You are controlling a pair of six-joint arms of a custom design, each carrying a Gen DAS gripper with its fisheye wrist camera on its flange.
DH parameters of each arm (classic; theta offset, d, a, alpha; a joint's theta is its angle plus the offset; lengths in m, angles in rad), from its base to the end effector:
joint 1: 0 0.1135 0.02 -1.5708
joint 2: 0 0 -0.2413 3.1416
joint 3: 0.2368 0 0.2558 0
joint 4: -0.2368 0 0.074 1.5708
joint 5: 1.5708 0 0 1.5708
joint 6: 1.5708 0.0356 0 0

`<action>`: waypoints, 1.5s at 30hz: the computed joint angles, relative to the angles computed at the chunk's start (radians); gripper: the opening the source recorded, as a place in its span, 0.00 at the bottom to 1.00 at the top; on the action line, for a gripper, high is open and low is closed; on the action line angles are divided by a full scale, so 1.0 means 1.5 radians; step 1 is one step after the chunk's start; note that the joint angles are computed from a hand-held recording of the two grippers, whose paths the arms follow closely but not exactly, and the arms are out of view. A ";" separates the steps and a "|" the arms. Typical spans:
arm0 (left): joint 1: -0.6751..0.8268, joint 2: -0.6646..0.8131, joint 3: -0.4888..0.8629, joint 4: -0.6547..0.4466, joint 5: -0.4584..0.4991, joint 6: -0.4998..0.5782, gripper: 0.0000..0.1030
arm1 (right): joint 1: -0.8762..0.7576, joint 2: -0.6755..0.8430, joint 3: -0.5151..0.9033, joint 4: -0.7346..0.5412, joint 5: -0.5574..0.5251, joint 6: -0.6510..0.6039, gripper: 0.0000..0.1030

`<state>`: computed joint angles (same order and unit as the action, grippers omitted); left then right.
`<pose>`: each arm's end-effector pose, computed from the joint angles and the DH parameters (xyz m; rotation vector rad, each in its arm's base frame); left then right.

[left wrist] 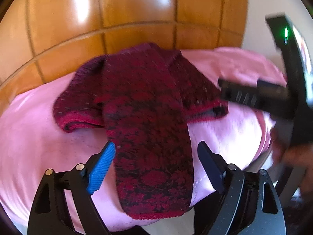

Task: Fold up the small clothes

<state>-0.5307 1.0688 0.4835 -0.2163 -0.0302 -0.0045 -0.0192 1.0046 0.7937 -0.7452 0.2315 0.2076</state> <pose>0.1907 -0.1107 0.1589 0.6057 2.3048 -0.2203 0.2087 -0.0122 0.2350 0.3748 2.4748 -0.2149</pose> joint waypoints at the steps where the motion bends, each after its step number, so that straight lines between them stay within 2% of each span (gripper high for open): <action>1: -0.006 0.020 0.002 0.008 -0.002 0.007 0.82 | -0.013 0.001 -0.001 0.003 -0.003 -0.006 0.98; 5: -0.040 0.138 0.009 0.074 -0.044 0.037 0.81 | -0.055 0.019 0.001 0.014 -0.024 -0.022 0.98; 7: -0.045 0.165 -0.002 0.111 -0.055 0.051 0.80 | -0.061 0.027 0.001 0.015 -0.039 -0.026 0.98; 9: -0.049 0.157 -0.035 0.163 -0.060 0.073 0.70 | -0.065 0.041 0.005 0.016 -0.061 -0.029 0.98; 10: -0.046 0.146 -0.043 0.170 -0.053 0.078 0.52 | -0.065 0.047 0.007 0.016 -0.071 -0.029 0.97; 11: -0.034 0.131 -0.046 0.166 -0.038 0.084 0.28 | -0.067 0.056 0.011 0.018 -0.089 -0.030 0.94; 13: 0.023 0.090 -0.043 0.131 0.036 0.085 0.19 | -0.065 0.070 0.022 0.019 -0.116 -0.031 0.87; 16: 0.148 0.020 -0.020 0.055 0.197 0.075 0.17 | -0.061 0.098 0.047 0.027 -0.168 -0.033 0.77; 18: 0.239 -0.016 0.012 0.008 0.280 0.073 0.16 | -0.058 0.124 0.065 0.035 -0.194 -0.037 0.71; 20: 0.327 -0.022 0.055 -0.015 0.342 0.067 0.16 | -0.058 0.171 0.095 0.038 -0.238 -0.032 0.60; 22: 0.429 0.016 0.130 -0.028 0.408 0.049 0.16 | -0.062 0.235 0.135 0.034 -0.300 -0.016 0.54; 24: 0.499 0.082 0.211 -0.019 0.430 0.034 0.16 | -0.050 0.292 0.172 0.037 -0.342 -0.003 0.50; 26: 0.532 0.160 0.293 -0.009 0.407 0.025 0.15 | -0.036 0.342 0.205 0.042 -0.378 0.010 0.48; 29: 0.558 0.310 0.448 -0.014 0.341 0.000 0.15 | 0.000 0.448 0.277 0.039 -0.438 0.028 0.48; 31: 0.578 0.428 0.583 -0.057 0.318 -0.028 0.15 | 0.028 0.518 0.324 0.036 -0.463 0.047 0.47; 33: 0.581 0.517 0.687 -0.085 0.269 -0.042 0.15 | 0.050 0.564 0.360 0.037 -0.457 0.055 0.44; 35: 0.565 0.596 0.782 -0.110 0.202 -0.047 0.16 | 0.069 0.603 0.400 0.037 -0.443 0.054 0.27; 37: 0.558 0.669 0.882 -0.164 0.167 -0.047 0.17 | 0.076 0.606 0.422 0.033 -0.411 0.033 0.14; 40: 0.565 0.761 0.994 -0.211 0.123 -0.059 0.22 | 0.053 0.563 0.430 0.033 -0.396 0.003 0.11; 42: 0.571 0.794 1.026 -0.213 0.104 -0.062 0.36 | 0.006 0.528 0.448 0.026 -0.400 -0.002 0.11; 44: 0.577 0.791 1.002 -0.185 0.094 -0.087 0.64 | -0.042 0.518 0.474 0.020 -0.404 0.003 0.11; 45: 0.583 0.799 1.006 -0.177 0.093 -0.096 0.69 | -0.080 0.525 0.502 0.012 -0.410 0.007 0.11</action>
